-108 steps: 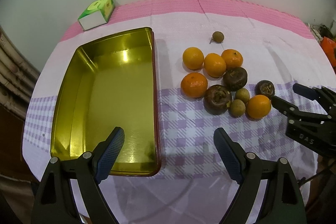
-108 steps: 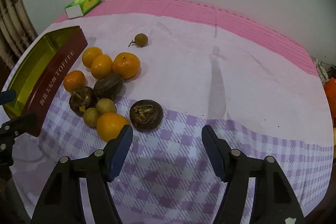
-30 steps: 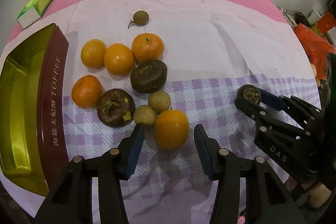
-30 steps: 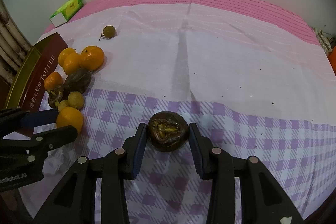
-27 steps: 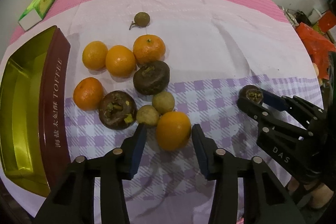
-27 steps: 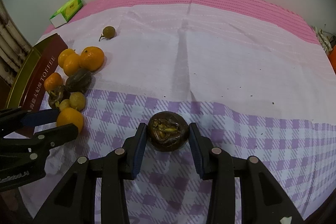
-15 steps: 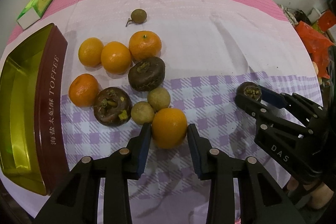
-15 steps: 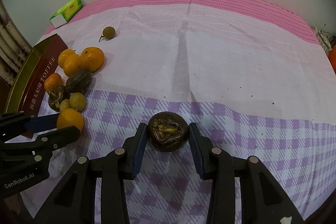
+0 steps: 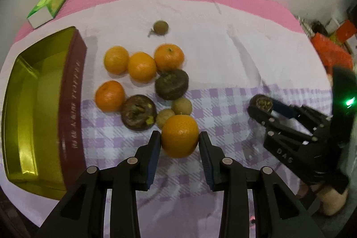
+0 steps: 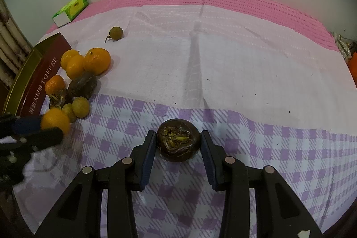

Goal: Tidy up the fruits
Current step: 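Lower the left gripper onto a mandarin orange and close it, then carry the mandarin with the left gripper into the tin tray and release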

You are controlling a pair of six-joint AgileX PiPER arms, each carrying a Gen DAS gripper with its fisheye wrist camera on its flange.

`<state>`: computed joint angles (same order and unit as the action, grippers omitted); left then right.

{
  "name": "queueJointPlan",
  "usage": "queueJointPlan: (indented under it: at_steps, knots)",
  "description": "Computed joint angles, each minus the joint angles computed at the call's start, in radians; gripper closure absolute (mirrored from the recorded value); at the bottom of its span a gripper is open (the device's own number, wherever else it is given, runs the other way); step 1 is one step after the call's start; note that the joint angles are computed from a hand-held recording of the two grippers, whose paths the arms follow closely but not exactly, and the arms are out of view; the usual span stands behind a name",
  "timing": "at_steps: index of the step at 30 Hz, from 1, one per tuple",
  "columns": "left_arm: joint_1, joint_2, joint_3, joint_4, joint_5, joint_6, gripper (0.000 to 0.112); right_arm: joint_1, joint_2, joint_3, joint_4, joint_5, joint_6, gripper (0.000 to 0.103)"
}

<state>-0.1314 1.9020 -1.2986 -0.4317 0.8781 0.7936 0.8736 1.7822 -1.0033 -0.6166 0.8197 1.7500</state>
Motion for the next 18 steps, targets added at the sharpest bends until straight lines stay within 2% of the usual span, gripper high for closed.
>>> queueJointPlan:
  at_steps: [6, 18]
  knots:
    - [0.073, 0.006, -0.107, -0.021, 0.048, -0.001, 0.076, 0.002, 0.012, -0.013, 0.001, 0.014, -0.007, 0.066]
    - [0.221, 0.169, -0.360, 0.111, 0.034, -0.064, 0.076, 0.009, 0.039, -0.048, 0.010, 0.056, -0.035, 0.066]
